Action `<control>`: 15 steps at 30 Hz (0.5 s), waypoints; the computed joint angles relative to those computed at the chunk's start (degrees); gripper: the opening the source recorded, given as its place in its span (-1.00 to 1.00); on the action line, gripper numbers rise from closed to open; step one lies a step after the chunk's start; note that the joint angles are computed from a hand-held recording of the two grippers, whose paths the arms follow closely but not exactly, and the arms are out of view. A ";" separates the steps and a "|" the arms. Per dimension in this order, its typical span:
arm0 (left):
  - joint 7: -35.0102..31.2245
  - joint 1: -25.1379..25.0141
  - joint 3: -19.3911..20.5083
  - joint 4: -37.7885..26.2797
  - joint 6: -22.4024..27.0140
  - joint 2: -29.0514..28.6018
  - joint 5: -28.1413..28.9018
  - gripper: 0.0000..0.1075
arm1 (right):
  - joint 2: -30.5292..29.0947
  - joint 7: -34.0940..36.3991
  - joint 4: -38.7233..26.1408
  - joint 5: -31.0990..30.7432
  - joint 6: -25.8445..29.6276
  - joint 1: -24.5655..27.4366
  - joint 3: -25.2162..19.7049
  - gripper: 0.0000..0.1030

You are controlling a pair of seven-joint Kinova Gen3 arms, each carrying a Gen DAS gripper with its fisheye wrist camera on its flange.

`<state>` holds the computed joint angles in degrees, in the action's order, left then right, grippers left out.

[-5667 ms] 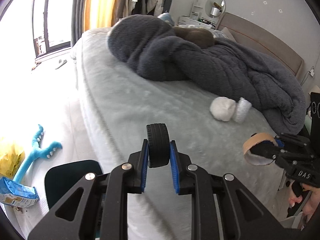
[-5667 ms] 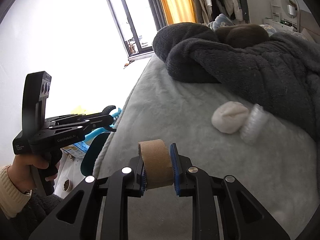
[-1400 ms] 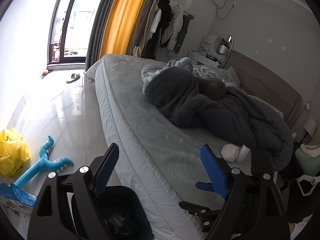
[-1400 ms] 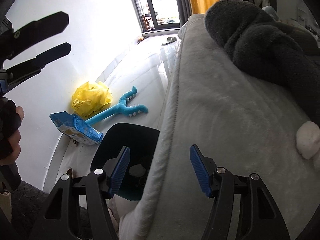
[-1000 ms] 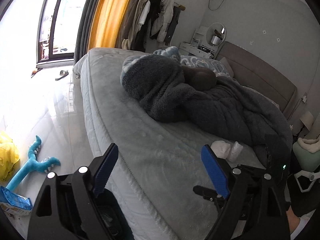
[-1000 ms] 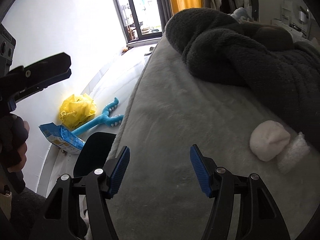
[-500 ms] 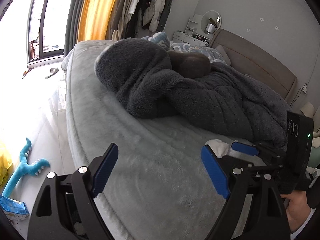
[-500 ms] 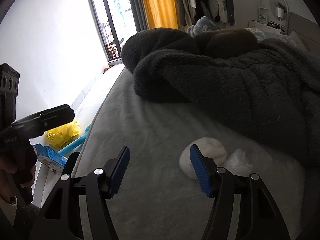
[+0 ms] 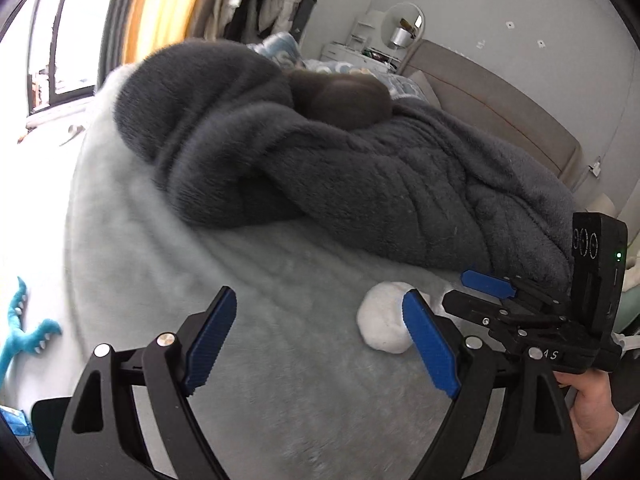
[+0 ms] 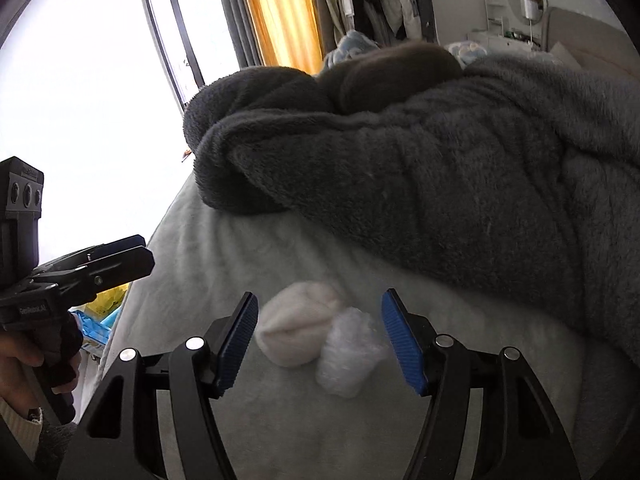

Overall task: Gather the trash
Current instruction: 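Grasp the clear bubble wrap with the right tool while the left tool grasps the white sock ball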

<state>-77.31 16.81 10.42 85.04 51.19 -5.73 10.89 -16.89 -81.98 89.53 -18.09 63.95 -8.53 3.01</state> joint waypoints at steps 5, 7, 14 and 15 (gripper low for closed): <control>-3.20 0.79 -0.28 0.50 -1.71 2.12 3.88 0.62 | 1.04 6.01 2.18 -8.92 2.23 -0.79 7.23 0.16; -4.02 1.04 -0.11 0.52 -2.34 2.81 4.56 0.62 | 1.75 8.48 2.78 -12.36 3.23 -0.21 8.79 0.06; -6.55 1.96 0.48 0.39 -3.17 5.80 8.15 0.62 | 3.11 12.85 2.95 -16.32 6.12 3.76 8.82 -0.41; -6.32 2.19 0.70 0.22 -3.29 6.25 8.02 0.62 | 2.94 13.37 2.99 -16.73 6.38 4.33 9.08 -0.42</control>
<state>-83.64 19.01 11.13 85.26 47.90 0.52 18.91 -13.94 -68.61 92.52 -34.83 70.33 -4.20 12.09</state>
